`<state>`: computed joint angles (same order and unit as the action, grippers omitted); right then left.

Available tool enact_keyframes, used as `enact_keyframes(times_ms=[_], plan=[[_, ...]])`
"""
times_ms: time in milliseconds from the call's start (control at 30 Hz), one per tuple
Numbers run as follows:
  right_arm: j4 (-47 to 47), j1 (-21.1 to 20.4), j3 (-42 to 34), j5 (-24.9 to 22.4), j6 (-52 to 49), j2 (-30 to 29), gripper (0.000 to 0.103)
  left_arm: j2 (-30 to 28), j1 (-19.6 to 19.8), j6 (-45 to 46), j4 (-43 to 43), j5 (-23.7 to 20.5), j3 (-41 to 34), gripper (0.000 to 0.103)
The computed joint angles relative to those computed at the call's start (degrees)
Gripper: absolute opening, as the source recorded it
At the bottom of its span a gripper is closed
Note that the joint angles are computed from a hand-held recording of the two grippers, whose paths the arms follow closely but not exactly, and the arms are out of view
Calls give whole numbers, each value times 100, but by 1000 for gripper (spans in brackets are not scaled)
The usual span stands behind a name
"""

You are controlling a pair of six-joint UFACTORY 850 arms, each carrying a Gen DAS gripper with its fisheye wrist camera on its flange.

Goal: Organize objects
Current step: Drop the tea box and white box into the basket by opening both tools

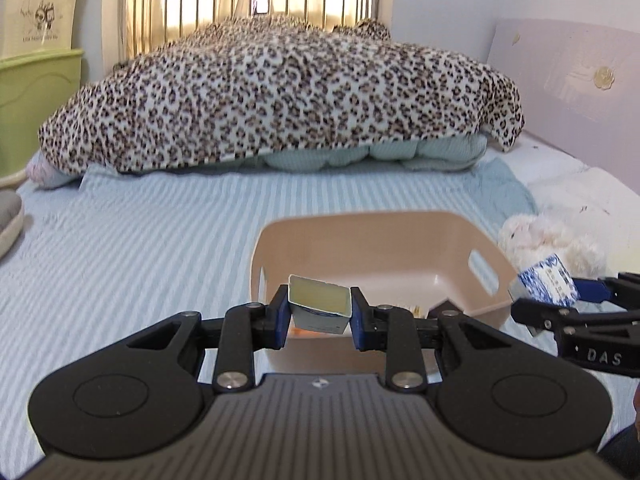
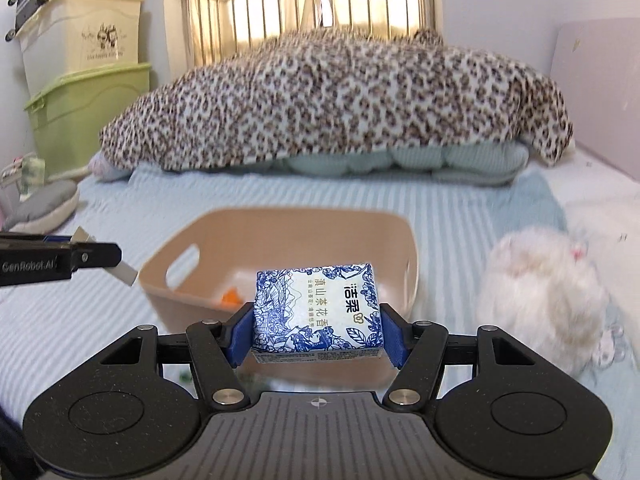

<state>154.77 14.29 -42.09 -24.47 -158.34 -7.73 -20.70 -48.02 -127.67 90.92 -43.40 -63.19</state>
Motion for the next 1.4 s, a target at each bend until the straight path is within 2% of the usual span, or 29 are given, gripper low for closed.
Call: enact_keyframes(times_ms=[267,400,567,800,900,1033,1067,1100,1167,1200,1233,1300,1400], plan=[[486,60,-605,-176,-393,-438,60,-460,208,354,120,-98,-601,32],[508,77,-982,-40,-423,-788,60,-867,317,653,-58,-214,-1021,32],[687,96,-1355,113,-625,-1229,60,-1369,509,1013,-289,-71,-1511,32],[743,155,-1856,670,-879,-1803,60,-2038,788,1879,-1234,333,-2171,32],[750,183,-1916,801,-916,-1938,60,-2263,835,2516,-1809,331,-2395,32],[934,228,-1969,991,-1177,-2050,61,-2284,912,2871,-2246,567,-2377,33],[954,231,-1961,1010,-1202,-2043,64,-2236,910,2814,-2219,599,-2320,33],[952,228,-1948,1018,-1189,-2021,68,-2170,909,2741,-2152,652,-2244,35],[823,196,-1843,916,-1037,-1904,68,-2021,882,2625,-2042,675,-2116,54],[803,180,-1781,861,-1020,-1824,70,-1968,846,2548,-1972,592,-2096,71],[844,169,-1726,832,-1077,-1742,72,-1885,793,2368,-1797,465,-2032,78],[963,155,-1623,789,-1234,-1575,78,-1757,699,2277,-1636,234,-1964,81],[1137,130,-1386,698,-1455,-1280,81,-1622,563,2505,-1750,-71,-1921,84]])
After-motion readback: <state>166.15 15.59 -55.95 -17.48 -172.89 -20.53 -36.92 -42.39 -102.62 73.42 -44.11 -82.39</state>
